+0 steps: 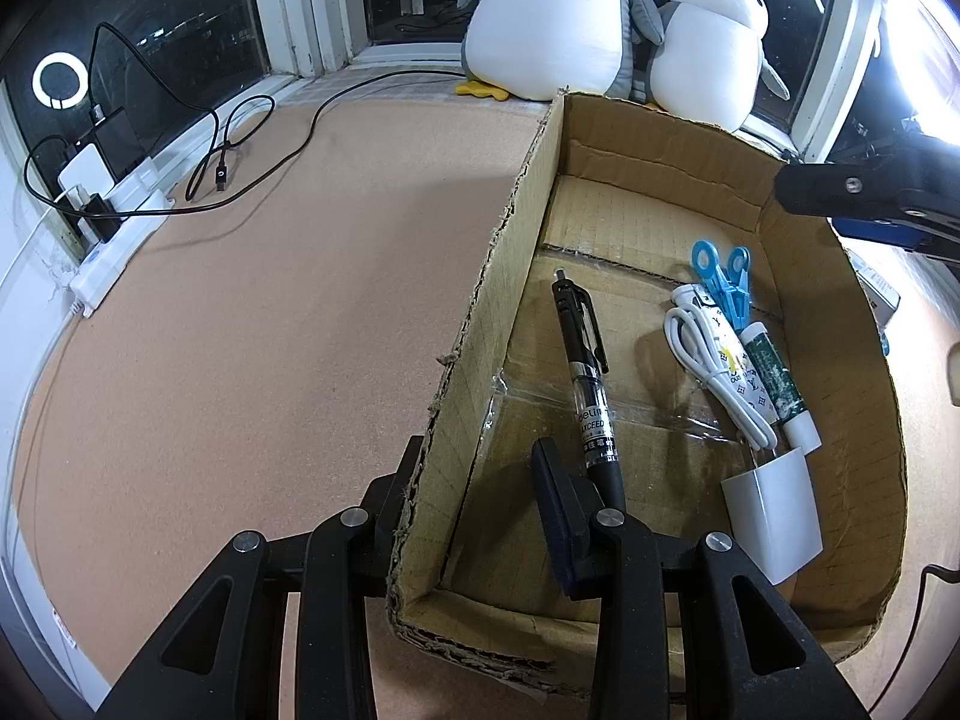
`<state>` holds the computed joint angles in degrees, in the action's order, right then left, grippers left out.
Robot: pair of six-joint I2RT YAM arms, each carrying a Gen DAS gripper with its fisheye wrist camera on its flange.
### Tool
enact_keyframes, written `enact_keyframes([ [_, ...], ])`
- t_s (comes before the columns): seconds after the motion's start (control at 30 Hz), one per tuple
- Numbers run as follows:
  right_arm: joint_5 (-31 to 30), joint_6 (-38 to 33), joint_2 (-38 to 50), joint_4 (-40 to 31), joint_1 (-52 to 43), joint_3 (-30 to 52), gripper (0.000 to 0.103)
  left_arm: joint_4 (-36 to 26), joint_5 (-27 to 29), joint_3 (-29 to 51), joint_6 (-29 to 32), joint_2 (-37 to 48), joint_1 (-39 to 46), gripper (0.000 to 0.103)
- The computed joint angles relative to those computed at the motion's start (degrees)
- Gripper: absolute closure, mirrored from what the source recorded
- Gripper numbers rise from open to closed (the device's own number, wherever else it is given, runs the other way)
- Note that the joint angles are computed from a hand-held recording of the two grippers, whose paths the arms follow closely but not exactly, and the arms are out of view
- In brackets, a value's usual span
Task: Organize rigid objects
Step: 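Carry the blue clothespin into the box and open the right tool, then move the right tool to the blue phone stand and grasp it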
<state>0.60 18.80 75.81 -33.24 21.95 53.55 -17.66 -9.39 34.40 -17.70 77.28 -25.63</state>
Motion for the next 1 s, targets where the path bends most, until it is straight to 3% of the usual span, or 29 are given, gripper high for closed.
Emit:
enact_keyframes([
  [0.2, -3.1, -2.2, -9.4, -3.1, -3.6, -4.1, 0.041, 0.0, 0.0, -0.1, -0.1, -0.1, 0.0, 0.066],
  [0.53, -9.0, -11.5, -23.5, -14.2, -17.0, -12.7, 0.041, -0.2, -0.2, -0.2, 0.0, -0.3, -0.1, 0.066],
  [0.77, -9.9, -16.8, -26.1, -16.5, -22.8, -16.9, 0.041, -0.3, -0.5, -0.2, 0.4, -0.3, -0.1, 0.066],
  [1.0, -5.2, -18.4, -24.9, -15.8, -17.3, -20.2, 0.041, -0.6, -0.6, -0.2, 0.4, -0.5, -0.4, 0.066],
])
